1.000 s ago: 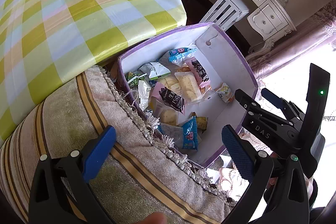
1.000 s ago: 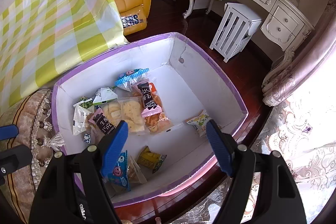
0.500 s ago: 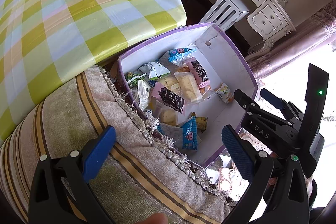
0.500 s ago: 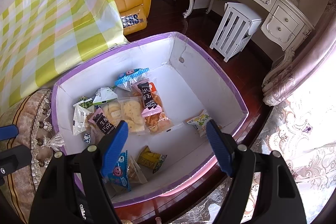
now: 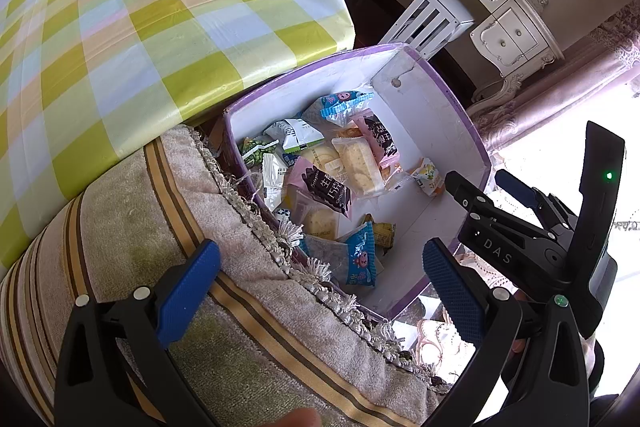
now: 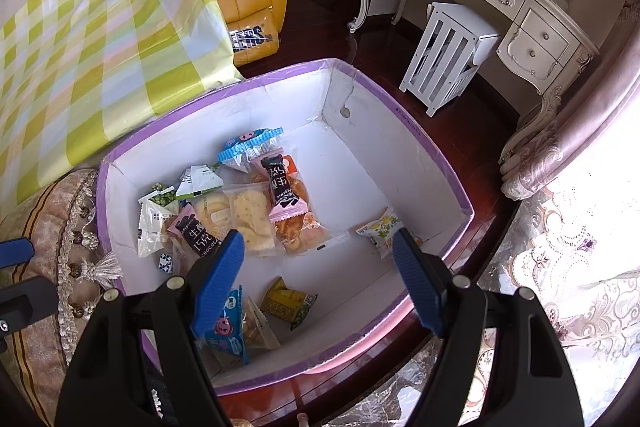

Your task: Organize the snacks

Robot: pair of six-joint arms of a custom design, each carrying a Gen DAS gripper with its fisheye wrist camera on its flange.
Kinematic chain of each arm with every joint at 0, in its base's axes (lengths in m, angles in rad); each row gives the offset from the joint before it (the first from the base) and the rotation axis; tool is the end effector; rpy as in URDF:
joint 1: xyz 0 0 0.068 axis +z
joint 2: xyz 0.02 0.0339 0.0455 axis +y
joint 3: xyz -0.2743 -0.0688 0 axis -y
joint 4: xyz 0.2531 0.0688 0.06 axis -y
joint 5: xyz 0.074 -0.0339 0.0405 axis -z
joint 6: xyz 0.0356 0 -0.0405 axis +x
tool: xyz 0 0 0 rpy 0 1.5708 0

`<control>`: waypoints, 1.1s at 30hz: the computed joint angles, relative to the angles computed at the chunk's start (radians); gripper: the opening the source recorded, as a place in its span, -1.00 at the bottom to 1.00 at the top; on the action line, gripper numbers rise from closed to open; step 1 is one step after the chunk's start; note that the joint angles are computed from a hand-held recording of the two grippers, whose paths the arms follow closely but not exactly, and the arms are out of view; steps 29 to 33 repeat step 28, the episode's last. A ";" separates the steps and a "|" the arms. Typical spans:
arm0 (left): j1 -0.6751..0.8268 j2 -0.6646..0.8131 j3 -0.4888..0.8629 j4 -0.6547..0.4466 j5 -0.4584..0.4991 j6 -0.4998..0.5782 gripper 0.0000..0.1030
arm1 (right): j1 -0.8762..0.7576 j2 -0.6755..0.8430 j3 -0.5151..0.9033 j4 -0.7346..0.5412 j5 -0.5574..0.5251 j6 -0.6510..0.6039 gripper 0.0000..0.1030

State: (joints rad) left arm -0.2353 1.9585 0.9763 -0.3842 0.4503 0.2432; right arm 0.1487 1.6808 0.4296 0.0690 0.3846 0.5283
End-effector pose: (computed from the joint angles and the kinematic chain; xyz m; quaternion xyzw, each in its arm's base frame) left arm 0.3228 -0.0933 0.0864 0.2519 0.9367 -0.2217 0.1003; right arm 0.2266 0.0204 0.0657 0.2179 0.9388 -0.1139 0.2410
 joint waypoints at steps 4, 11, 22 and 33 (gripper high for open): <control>-0.008 -0.004 -0.001 0.001 -0.009 0.002 0.92 | -0.001 0.000 -0.003 0.003 -0.001 0.002 0.48; -0.014 -0.005 -0.006 0.010 -0.019 0.006 0.92 | -0.005 0.012 -0.005 0.014 -0.006 0.000 0.48; 0.119 -0.292 -0.176 0.159 -0.028 0.027 0.92 | 0.129 -0.167 0.071 -0.152 0.002 0.037 0.49; 0.511 -0.246 -0.159 0.175 -0.228 0.050 0.92 | 0.403 -0.067 0.289 -0.153 -0.085 0.070 0.55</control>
